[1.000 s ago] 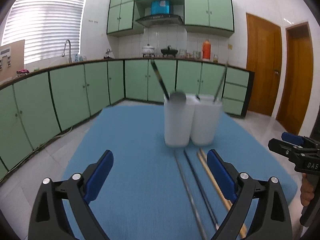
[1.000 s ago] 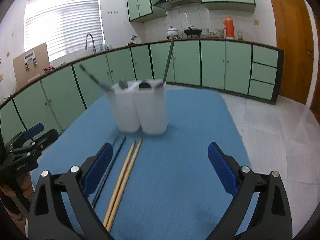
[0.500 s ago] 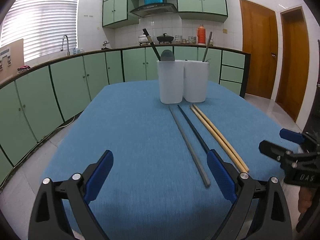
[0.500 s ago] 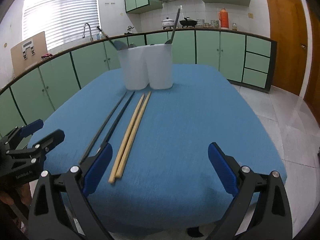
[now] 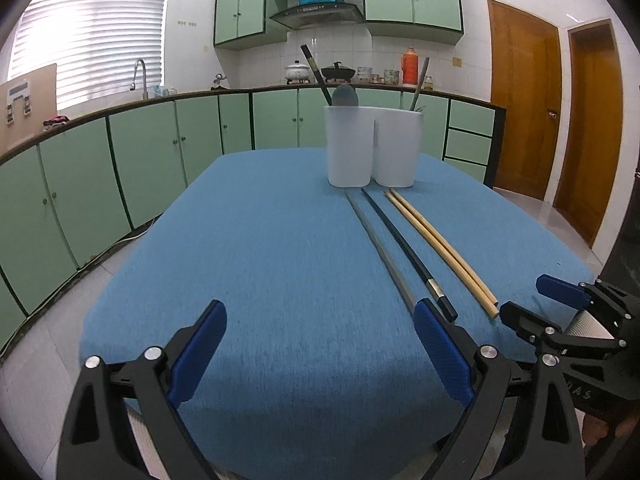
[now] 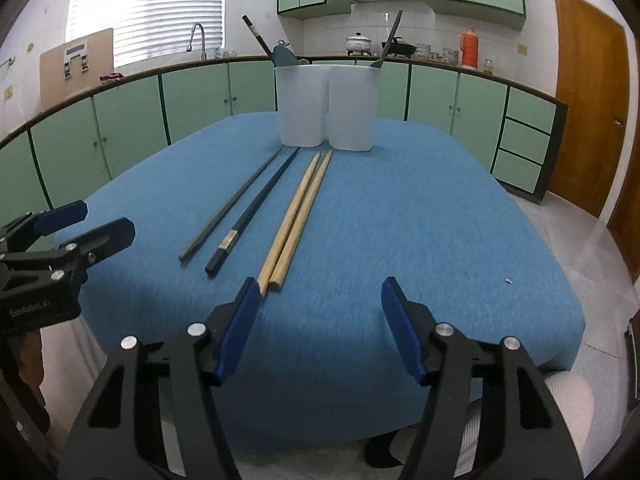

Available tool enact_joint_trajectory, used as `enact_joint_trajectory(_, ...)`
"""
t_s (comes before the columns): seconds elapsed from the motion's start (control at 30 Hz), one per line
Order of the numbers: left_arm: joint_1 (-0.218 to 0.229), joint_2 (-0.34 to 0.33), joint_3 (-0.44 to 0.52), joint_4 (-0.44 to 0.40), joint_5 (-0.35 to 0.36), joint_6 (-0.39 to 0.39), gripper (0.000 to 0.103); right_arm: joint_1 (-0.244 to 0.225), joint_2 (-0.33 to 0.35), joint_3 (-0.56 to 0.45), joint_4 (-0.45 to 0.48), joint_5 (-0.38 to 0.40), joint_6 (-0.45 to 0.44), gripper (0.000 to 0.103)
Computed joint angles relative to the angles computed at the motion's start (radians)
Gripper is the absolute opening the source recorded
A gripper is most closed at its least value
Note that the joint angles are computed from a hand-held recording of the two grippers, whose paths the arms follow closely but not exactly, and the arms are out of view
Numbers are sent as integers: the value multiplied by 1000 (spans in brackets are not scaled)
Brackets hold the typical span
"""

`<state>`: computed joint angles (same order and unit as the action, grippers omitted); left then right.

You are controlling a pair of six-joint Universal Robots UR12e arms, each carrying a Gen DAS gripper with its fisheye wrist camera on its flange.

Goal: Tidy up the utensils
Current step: 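Withdraw both tools back toward the remaining chopsticks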

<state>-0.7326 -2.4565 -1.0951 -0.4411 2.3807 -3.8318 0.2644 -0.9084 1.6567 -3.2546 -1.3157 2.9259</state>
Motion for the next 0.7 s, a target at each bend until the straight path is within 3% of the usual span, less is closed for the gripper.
enact_joint_trajectory(0.37,4,2,-6,3,-15,-9,93,5,12,-4,-8,-5,-8,57)
enact_joint_trajectory(0.7,5,0,-4,6,-19,-9,93,-4,10,-11,16,26,1,38)
